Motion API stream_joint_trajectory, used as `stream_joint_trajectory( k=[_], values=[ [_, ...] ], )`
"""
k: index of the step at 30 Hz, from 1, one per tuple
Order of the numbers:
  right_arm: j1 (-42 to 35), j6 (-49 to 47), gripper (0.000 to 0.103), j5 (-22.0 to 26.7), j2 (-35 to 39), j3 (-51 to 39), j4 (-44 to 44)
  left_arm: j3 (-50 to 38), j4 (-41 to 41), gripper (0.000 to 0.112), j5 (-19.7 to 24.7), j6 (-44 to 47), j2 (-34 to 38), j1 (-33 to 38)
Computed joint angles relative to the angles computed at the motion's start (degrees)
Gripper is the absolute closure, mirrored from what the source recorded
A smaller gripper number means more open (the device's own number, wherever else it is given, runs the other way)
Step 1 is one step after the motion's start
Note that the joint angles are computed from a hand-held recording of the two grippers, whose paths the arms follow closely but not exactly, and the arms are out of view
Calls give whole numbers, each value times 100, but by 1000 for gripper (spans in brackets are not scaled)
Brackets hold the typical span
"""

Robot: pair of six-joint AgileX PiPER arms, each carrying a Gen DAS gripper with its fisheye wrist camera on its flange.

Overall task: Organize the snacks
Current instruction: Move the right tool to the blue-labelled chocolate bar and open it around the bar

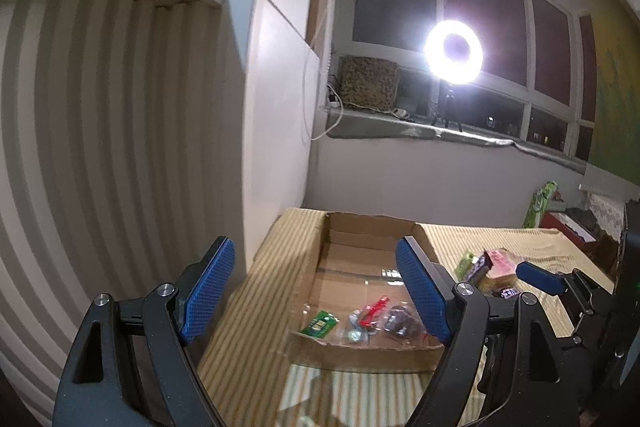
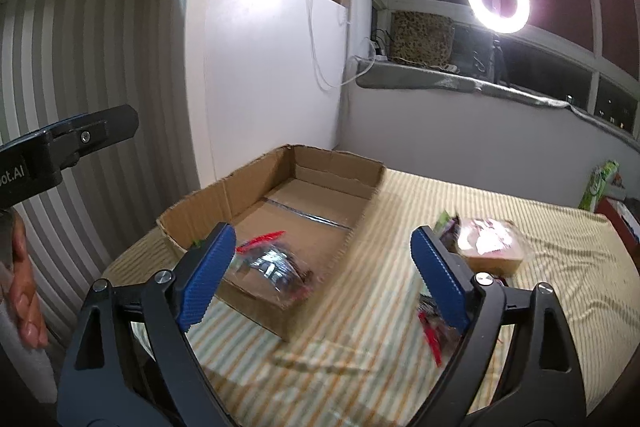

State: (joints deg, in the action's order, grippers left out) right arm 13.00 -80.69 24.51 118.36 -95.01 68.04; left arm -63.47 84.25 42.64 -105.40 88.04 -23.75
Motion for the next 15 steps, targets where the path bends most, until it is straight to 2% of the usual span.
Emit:
stream_joint_trajectory(
  k=[5,9,15],
  values=[
    [-523,-240,11,193,-24,225,397,-382,-181,30,-12,332,392,-308],
    [-1074,-372,11,260,-10,370,653,-823,-476,30,-278,671,844,-505],
    [-1963,-158,11,103,59,446,635,-1894,-1172,30,-505,1740,1745,-921]
  ],
)
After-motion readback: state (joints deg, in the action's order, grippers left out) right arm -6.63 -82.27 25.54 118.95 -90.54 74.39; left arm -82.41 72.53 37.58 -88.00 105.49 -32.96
